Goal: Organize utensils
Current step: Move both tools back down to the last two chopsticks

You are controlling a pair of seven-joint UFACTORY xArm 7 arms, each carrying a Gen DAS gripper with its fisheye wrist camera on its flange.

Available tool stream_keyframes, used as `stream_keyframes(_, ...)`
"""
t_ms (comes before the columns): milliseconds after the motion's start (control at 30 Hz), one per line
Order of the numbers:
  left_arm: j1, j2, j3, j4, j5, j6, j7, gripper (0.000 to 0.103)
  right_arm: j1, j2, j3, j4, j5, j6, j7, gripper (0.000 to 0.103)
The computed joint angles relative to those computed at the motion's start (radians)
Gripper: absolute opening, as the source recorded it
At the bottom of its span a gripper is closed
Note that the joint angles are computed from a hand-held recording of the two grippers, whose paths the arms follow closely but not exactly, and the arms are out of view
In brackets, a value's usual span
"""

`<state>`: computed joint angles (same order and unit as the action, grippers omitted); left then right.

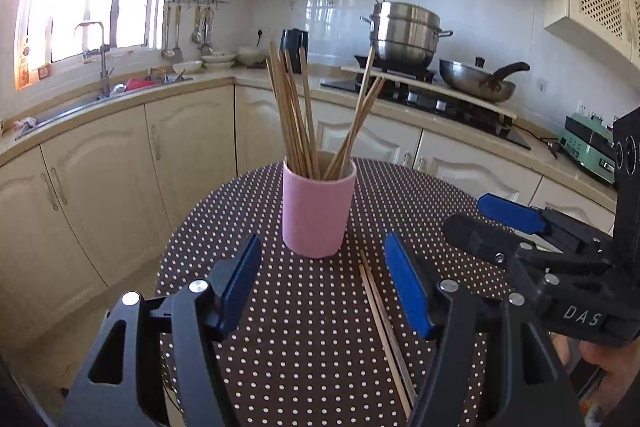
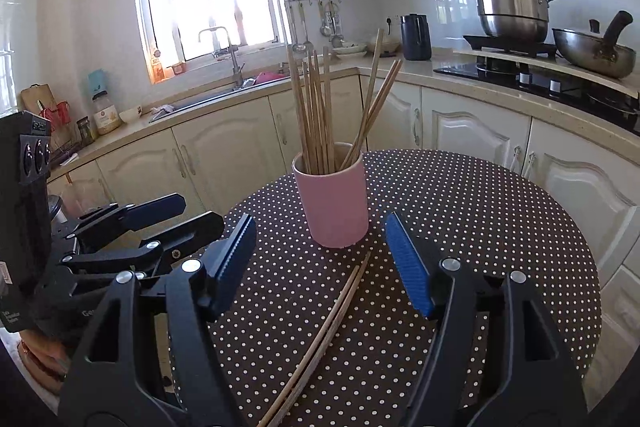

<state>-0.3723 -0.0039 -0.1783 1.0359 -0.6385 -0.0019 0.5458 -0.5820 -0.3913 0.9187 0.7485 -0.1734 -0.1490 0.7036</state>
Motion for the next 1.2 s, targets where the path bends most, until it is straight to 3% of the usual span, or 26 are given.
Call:
stream_keyframes(133,0.017,0.023,0.008,0.002,0.157,0.041,-0.158,0.064,0.035,0.019,-0.036,-0.019,0.006,0.011,0.000,0.067)
stream_keyframes(200,0.033,0.039,0.003,0.024,0.141,0.102,-0.154,0.064,0.047,0.025,-0.052,-0.028,0.006,0.018,0.008,0.067)
stream_keyframes(300,0.048,0.078,0.019,0.071,0.261,0.210,-0.285,0.064,0.061,0.038,-0.075,-0.037,0.001,0.045,0.032,0.067)
stream_keyframes(400,0.071,0.112,0.005,0.115,0.254,0.289,-0.304,0.064,0.087,0.056,-0.111,-0.037,-0.019,0.092,0.061,0.067)
stream_keyframes(500,0.067,0.135,0.010,0.137,0.331,0.329,-0.362,0.064,0.162,0.095,-0.192,-0.039,-0.030,0.117,0.072,0.067)
stream_keyframes(567,0.079,0.158,-0.006,0.171,0.319,0.390,-0.343,0.064,0.222,0.120,-0.252,-0.036,-0.032,0.140,0.070,0.067)
stream_keyframes(667,0.052,0.198,0.008,0.220,0.425,0.472,-0.416,0.064,0.336,0.156,-0.363,-0.029,-0.017,0.166,0.043,0.067)
stream_keyframes(767,0.043,0.236,0.000,0.266,0.465,0.558,-0.425,0.064,0.414,0.173,-0.443,-0.027,-0.009,0.195,0.032,0.067)
stream_keyframes(967,0.009,0.269,0.010,0.297,0.558,0.602,-0.490,0.064,0.572,0.192,-0.602,-0.036,0.017,0.206,0.005,0.067)
stream_keyframes(1100,-0.006,0.292,0.009,0.328,0.593,0.620,-0.524,0.064,0.632,0.194,-0.664,-0.039,-0.004,0.213,0.018,0.067)
stream_keyframes(1200,-0.042,0.305,0.025,0.340,0.676,0.615,-0.575,0.064,0.656,0.192,-0.687,-0.037,-0.014,0.226,0.025,0.067)
